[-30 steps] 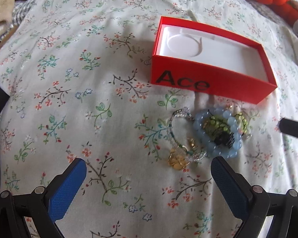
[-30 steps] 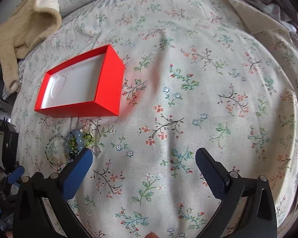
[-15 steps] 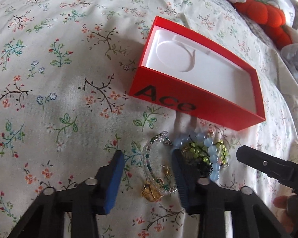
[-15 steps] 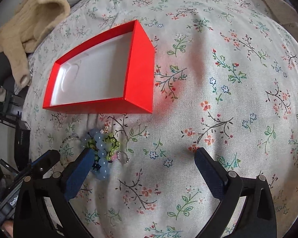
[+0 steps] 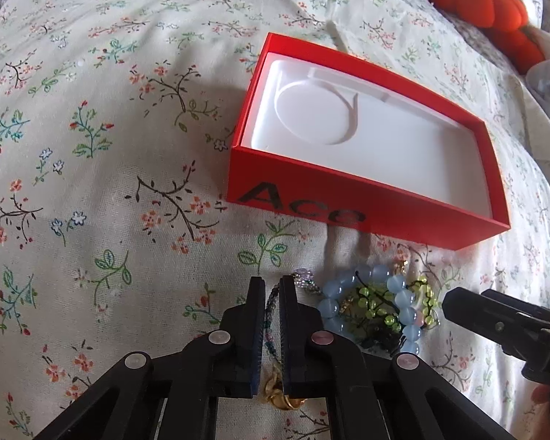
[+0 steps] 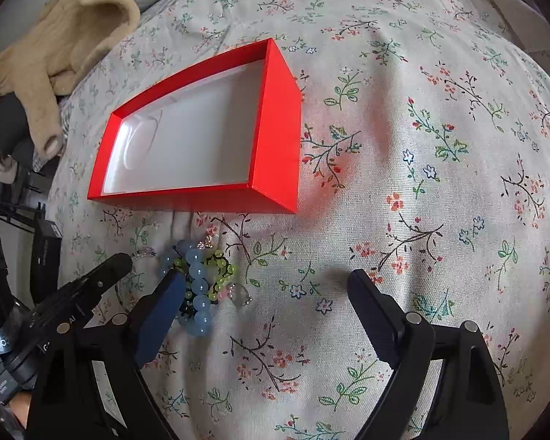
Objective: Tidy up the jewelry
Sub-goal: 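Grasp the thin beaded bracelet with left tool while right tool grasps light blue bracelet, then lift both held bracelets and carry them over the red box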
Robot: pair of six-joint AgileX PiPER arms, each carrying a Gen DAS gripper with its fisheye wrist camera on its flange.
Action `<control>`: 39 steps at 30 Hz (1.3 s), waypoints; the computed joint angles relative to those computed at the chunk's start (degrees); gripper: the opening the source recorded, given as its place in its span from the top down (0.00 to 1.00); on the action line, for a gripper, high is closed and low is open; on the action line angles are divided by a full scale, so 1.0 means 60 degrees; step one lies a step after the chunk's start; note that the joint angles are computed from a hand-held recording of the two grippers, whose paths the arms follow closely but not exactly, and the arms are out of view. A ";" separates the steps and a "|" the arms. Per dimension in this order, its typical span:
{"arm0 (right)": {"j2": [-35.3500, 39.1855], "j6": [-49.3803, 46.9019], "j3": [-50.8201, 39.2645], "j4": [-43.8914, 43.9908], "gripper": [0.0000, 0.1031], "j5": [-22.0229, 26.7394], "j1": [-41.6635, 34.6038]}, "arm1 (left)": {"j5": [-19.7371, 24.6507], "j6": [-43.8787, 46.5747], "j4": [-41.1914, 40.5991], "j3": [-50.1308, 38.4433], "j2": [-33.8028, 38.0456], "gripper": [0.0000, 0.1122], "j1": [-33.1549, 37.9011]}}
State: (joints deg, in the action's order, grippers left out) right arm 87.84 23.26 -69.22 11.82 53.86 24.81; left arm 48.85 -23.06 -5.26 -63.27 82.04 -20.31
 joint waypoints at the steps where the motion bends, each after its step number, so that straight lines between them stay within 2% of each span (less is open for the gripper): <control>1: 0.0012 -0.0006 -0.0018 0.0003 0.14 0.0000 0.0017 | -0.0002 0.0006 -0.0006 -0.0002 -0.0050 1.00 0.0001; 9: -0.0153 -0.0045 -0.0076 0.0029 0.25 -0.0057 0.0148 | 0.0200 0.0205 -0.0251 0.0027 -0.1092 1.00 -0.0017; 12: -0.0221 -0.0122 -0.0086 0.0174 0.32 -0.0090 0.0193 | 0.0267 0.0228 -0.0340 0.0056 -0.1618 1.00 0.0044; 15: -0.0278 -0.0401 -0.0022 0.0577 0.45 -0.0166 0.0214 | 0.0325 0.0346 -0.0510 0.0198 -0.2089 1.00 0.0259; 17: -0.0287 -0.0679 0.0037 0.1018 0.60 -0.0231 0.0196 | 0.0368 0.0400 -0.0585 0.0363 -0.2358 1.00 0.0410; 21: -0.0269 -0.1428 0.0239 0.1905 0.77 -0.0628 0.0156 | 0.0383 0.0421 -0.0563 0.0824 -0.2735 1.00 0.0668; 25: 0.0026 -0.1509 0.0154 0.2051 0.82 -0.0843 0.0385 | 0.0361 0.0625 -0.0699 0.1299 -0.2940 1.00 0.0929; 34: 0.0658 -0.0419 -0.0186 0.0756 0.82 -0.0992 0.0845 | 0.0280 0.0759 -0.0718 0.1691 -0.2917 1.00 0.1123; 36: 0.0728 -0.0331 -0.0198 0.0559 0.87 -0.1000 0.0934 | 0.0288 0.0683 -0.0639 0.1666 -0.2862 1.00 0.1078; 39: 0.0615 -0.0160 -0.0341 0.0315 0.88 -0.0853 0.1042 | 0.0386 0.0547 -0.0477 0.1508 -0.2845 1.00 0.0958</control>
State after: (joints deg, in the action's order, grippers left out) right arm 91.53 22.30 -71.26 13.71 48.75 31.06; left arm 51.17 -19.78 -8.13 -54.22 64.97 -14.56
